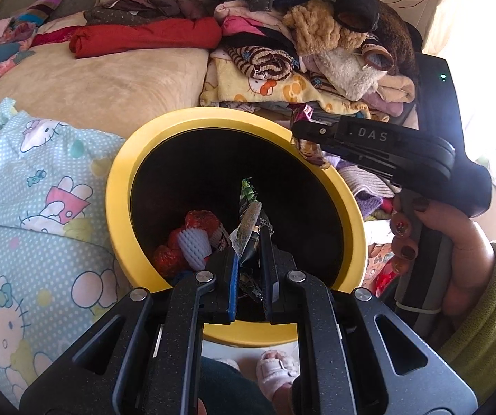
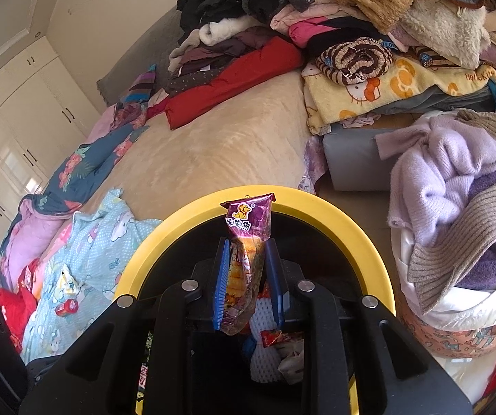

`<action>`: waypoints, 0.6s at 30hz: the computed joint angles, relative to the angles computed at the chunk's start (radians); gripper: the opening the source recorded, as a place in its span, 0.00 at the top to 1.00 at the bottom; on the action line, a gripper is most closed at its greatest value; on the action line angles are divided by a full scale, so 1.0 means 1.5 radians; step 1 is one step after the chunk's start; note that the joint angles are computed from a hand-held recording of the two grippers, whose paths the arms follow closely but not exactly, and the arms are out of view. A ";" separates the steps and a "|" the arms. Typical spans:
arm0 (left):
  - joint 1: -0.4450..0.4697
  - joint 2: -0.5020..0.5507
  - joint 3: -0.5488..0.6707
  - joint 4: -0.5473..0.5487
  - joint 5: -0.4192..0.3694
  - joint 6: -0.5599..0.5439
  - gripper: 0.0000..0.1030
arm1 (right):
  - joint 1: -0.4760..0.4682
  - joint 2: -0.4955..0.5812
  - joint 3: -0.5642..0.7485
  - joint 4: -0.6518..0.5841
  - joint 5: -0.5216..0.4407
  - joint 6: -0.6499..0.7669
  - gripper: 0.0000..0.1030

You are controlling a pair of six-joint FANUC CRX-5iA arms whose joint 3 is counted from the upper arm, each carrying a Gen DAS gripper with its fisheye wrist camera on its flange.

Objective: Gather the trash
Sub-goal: 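Open the left tool over the bin while the right tool releases the purple wrapper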

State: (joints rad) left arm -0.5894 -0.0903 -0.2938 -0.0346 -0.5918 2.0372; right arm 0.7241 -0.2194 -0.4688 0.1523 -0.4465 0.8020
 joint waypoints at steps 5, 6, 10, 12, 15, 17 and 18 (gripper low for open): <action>0.004 0.010 0.005 0.003 -0.002 -0.002 0.94 | -0.004 0.004 0.005 -0.017 -0.003 0.013 0.79; 0.005 0.012 0.006 0.004 -0.002 -0.003 0.94 | -0.005 0.005 0.007 -0.022 -0.004 0.018 0.79; 0.003 0.018 0.017 -0.015 -0.010 0.006 0.92 | -0.006 0.009 0.012 -0.032 -0.010 0.026 0.77; 0.001 0.020 0.024 -0.025 -0.015 0.013 0.74 | -0.007 0.009 0.012 -0.031 -0.011 0.022 0.71; -0.001 0.015 0.028 -0.048 -0.021 0.031 0.54 | -0.005 0.006 0.006 -0.018 -0.004 0.004 0.60; -0.002 0.010 0.029 -0.063 -0.024 0.049 0.38 | -0.004 0.004 0.003 -0.013 0.000 0.000 0.57; 0.000 0.004 0.024 -0.062 -0.020 0.053 0.28 | -0.004 0.003 0.002 -0.015 0.002 0.002 0.55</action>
State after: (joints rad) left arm -0.5895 -0.0840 -0.2583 -0.1276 -0.6216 2.1161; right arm 0.7178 -0.2156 -0.4652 0.1304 -0.4427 0.8047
